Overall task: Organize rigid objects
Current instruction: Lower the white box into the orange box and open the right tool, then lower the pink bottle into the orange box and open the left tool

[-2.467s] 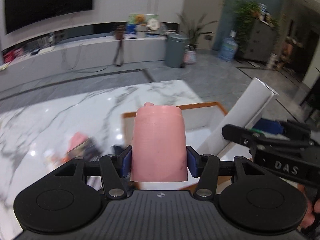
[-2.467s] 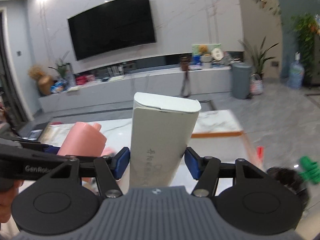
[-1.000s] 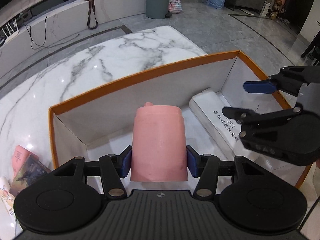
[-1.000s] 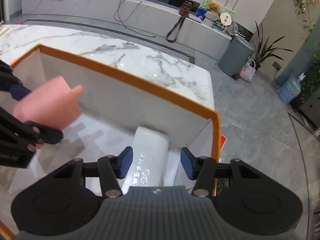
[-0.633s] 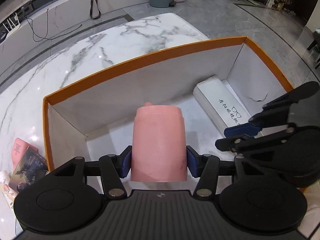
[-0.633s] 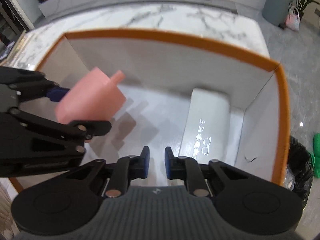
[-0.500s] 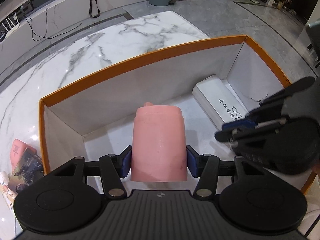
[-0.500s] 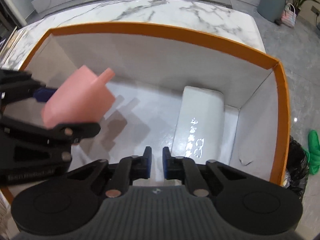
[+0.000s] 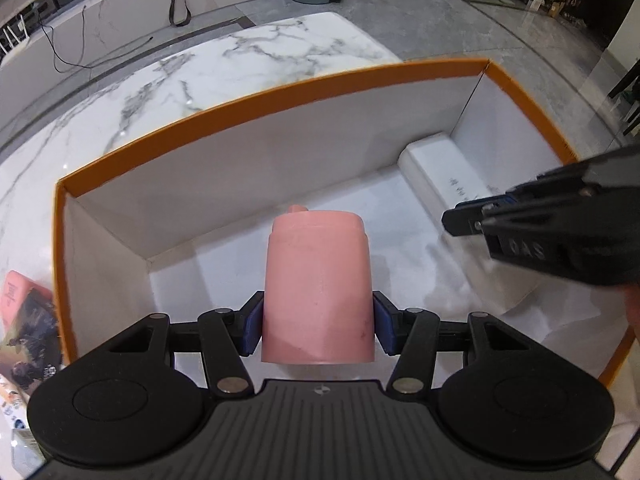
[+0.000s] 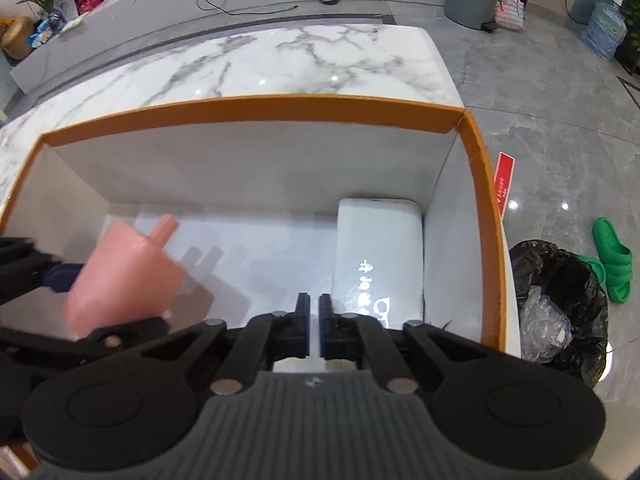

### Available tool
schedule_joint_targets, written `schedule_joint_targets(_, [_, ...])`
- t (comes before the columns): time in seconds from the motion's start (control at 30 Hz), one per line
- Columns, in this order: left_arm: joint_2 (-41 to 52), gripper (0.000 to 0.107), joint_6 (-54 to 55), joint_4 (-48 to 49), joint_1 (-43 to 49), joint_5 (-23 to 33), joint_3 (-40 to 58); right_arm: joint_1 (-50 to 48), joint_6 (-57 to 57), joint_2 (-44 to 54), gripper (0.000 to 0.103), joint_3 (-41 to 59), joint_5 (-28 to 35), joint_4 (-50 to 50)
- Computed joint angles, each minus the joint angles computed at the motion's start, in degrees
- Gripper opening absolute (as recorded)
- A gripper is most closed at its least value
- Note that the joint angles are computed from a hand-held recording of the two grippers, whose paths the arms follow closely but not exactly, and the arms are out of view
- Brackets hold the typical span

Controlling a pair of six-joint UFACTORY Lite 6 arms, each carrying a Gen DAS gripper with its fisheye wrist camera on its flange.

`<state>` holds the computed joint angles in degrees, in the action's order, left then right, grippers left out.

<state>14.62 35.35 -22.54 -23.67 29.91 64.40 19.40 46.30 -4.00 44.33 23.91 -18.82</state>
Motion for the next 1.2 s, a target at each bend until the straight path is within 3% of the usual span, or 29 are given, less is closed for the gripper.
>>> schedule_joint_targets(0.2, [6.39, 0.062, -5.24, -1.74, -3.01, 1.87, 7.54, 5.2, 8.61, -9.2, 0.01, -2.92, 7.43, -16.01])
schedule_joint_targets(0.27, [9.62, 0.062, -6.32, -3.77, -3.9, 3.06, 10.83, 3.66, 6.31, -10.73, 0.016, -3.91, 6.09, -15.71])
schedule_joint_targets(0.53, [19.64, 0.063, -13.33, -4.73, -5.37, 5.36, 20.5, 0.91, 6.18, -10.87, 0.015, -6.94, 1.57, -19.52])
schedule_joint_targets(0.6, [20.42, 0.071, -13.51, -5.77, -5.02, 5.95, 21.4, 0.56, 5.57, -11.33, 0.016, -7.56, 0.47, -19.57])
schedule_joint_targets(0.7, [20.51, 0.071, -14.07, -5.77, -4.67, 8.11, 22.49, 1.1, 6.93, -11.4, 0.016, -7.96, 0.51, -21.17])
schedule_joint_targets(0.9, [14.78, 0.073, -7.37, -6.58, -1.71, 11.77, 18.53, 2.36, 4.65, -15.01, 0.025, -11.0, -0.61, -18.63])
schedule_joint_targets(1.0, [13.09, 0.066, -1.29, -8.81, 0.05, 13.38, 16.49, 4.73, 5.57, -16.11, 0.027, -12.44, -0.7, -19.81])
schedule_joint_targets(1.2, [10.23, 0.056, 6.93, -10.87, -0.88, 10.25, 11.98, 6.76, 8.95, -16.12, 0.026, -12.84, 1.09, -24.78])
